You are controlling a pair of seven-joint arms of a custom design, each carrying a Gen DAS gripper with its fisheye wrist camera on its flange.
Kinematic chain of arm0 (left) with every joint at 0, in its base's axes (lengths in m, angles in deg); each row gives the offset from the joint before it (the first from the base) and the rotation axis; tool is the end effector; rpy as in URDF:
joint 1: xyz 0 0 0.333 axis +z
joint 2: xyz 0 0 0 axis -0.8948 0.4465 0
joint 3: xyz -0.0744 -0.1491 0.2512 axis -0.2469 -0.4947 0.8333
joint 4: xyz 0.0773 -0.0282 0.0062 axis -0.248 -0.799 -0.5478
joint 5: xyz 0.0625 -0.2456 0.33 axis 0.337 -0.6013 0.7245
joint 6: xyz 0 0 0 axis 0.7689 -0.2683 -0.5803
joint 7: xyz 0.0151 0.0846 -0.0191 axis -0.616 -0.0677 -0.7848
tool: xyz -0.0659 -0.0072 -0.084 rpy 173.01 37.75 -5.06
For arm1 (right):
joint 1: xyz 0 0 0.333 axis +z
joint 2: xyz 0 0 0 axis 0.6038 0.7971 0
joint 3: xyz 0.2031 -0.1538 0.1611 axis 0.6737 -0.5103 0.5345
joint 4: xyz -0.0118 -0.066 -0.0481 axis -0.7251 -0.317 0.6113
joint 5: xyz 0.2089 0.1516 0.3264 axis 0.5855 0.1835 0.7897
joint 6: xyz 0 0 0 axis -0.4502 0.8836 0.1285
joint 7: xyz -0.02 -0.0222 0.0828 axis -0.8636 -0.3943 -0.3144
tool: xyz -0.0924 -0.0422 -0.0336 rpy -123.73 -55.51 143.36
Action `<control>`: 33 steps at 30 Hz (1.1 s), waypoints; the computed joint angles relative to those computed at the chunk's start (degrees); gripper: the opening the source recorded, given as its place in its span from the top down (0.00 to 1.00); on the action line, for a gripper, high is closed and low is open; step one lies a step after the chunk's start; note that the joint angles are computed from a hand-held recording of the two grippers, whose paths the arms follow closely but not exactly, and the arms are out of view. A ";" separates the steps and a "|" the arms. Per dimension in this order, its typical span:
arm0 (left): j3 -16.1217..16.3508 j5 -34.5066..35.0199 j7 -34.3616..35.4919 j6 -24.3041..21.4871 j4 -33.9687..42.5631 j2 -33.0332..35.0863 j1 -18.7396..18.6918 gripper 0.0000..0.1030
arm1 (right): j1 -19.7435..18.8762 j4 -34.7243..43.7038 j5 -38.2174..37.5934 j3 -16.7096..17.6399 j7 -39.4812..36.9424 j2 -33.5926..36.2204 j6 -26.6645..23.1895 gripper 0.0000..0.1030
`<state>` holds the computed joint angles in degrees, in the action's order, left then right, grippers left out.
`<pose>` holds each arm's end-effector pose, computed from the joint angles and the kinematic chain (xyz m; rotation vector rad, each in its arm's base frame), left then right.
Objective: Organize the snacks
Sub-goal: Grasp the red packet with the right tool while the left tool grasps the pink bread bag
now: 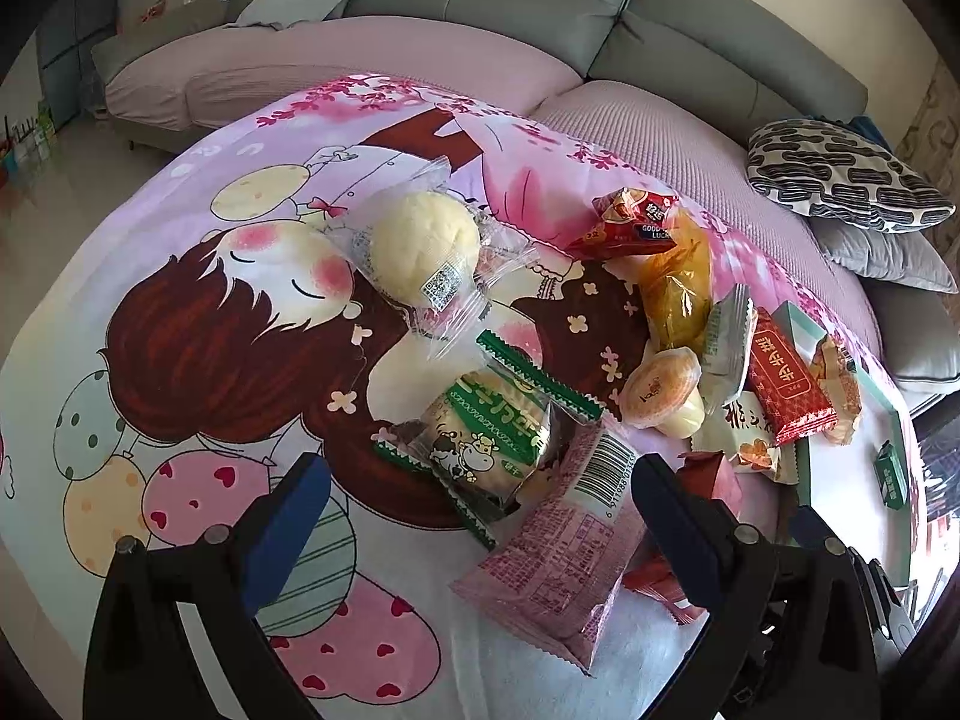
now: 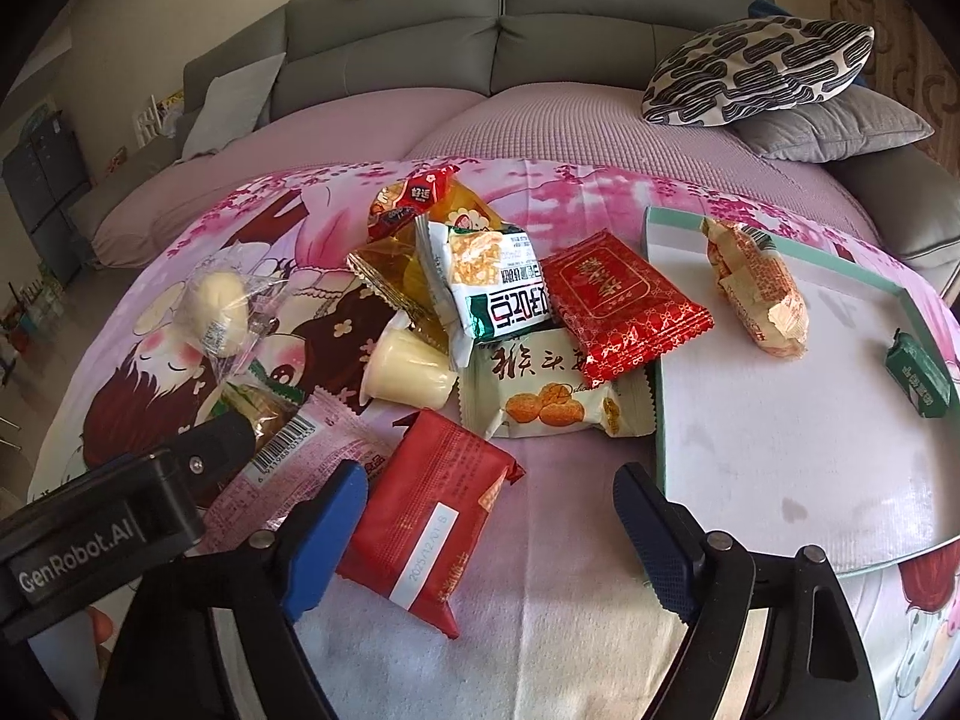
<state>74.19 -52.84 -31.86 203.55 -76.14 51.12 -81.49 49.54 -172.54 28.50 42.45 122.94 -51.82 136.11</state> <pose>0.5973 -0.3018 0.3611 -2.0514 1.9186 -0.7636 0.5599 0.1407 0.3400 -1.6316 1.9671 -0.6492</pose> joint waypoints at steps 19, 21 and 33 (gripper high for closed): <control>-2.00 -5.67 5.93 -0.27 1.10 1.17 0.53 0.03 | 1.06 -2.97 24.62 0.37 -24.01 0.55 5.43 0.48; -1.94 -5.88 6.14 -0.35 1.21 1.28 0.40 0.03 | 0.68 -3.13 27.27 0.97 -26.11 0.71 5.71 0.48; -2.63 -7.77 8.23 -1.54 2.30 2.30 0.58 0.03 | -5.18 -3.33 56.45 10.28 -50.61 2.36 7.03 0.50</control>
<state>71.56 -60.61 -23.63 202.01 -73.84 53.42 -80.91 44.37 -175.87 84.95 52.72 72.33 -49.46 143.14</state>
